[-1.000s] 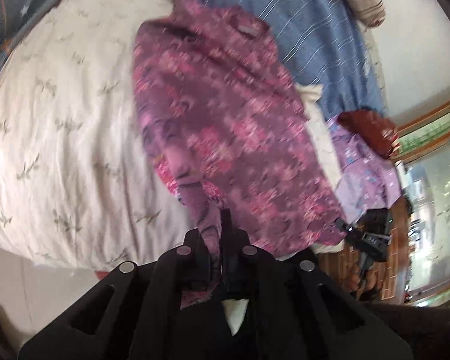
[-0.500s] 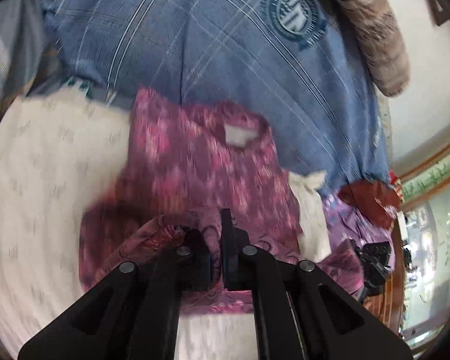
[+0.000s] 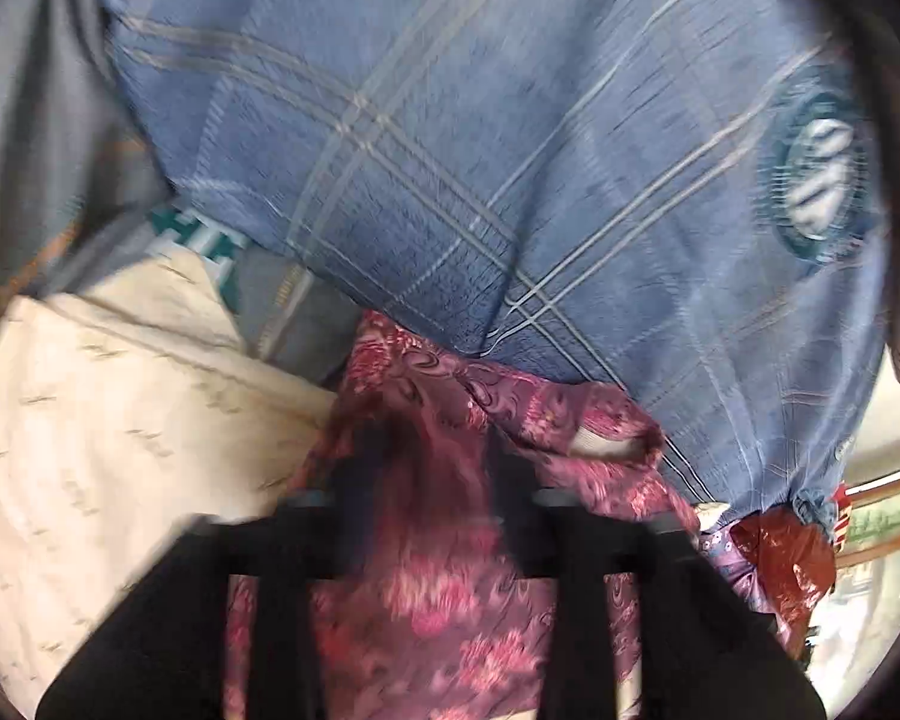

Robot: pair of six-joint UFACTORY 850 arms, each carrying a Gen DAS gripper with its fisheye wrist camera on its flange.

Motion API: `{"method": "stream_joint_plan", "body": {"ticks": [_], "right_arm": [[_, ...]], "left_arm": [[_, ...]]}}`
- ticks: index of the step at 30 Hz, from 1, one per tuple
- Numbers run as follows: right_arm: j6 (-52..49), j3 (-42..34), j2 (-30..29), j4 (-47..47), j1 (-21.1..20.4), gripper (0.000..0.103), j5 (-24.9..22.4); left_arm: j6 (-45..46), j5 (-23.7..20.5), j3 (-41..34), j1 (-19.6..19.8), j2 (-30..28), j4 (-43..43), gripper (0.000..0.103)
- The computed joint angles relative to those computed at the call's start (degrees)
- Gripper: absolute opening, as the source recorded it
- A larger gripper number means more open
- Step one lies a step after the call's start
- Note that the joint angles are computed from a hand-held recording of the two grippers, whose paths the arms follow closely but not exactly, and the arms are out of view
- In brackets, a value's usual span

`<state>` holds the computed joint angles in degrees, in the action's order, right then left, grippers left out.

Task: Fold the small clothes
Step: 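Fold the hem up toward the collar with both grippers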

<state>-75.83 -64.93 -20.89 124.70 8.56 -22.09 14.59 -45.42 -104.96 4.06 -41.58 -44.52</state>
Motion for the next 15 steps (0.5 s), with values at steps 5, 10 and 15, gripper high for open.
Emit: {"method": "stream_joint_plan", "body": {"ticks": [5, 10, 15], "right_arm": [[-5.8, 9.6, 7.7, 6.0, 2.6, 0.05, -2.6], [-7.1, 17.6, 12.2, 11.1, 5.9, 0.061, -3.3], [-3.8, 21.5, 12.1, 12.5, 6.6, 0.061, -7.2]], "left_arm": [[15.8, 2.1, 16.6, 2.5, 11.2, -11.5, 0.067], [26.6, -0.6, 33.1, 3.5, 18.7, -20.4, 0.07], [27.3, -1.5, 38.8, 3.2, 19.0, -26.2, 0.07]]}}
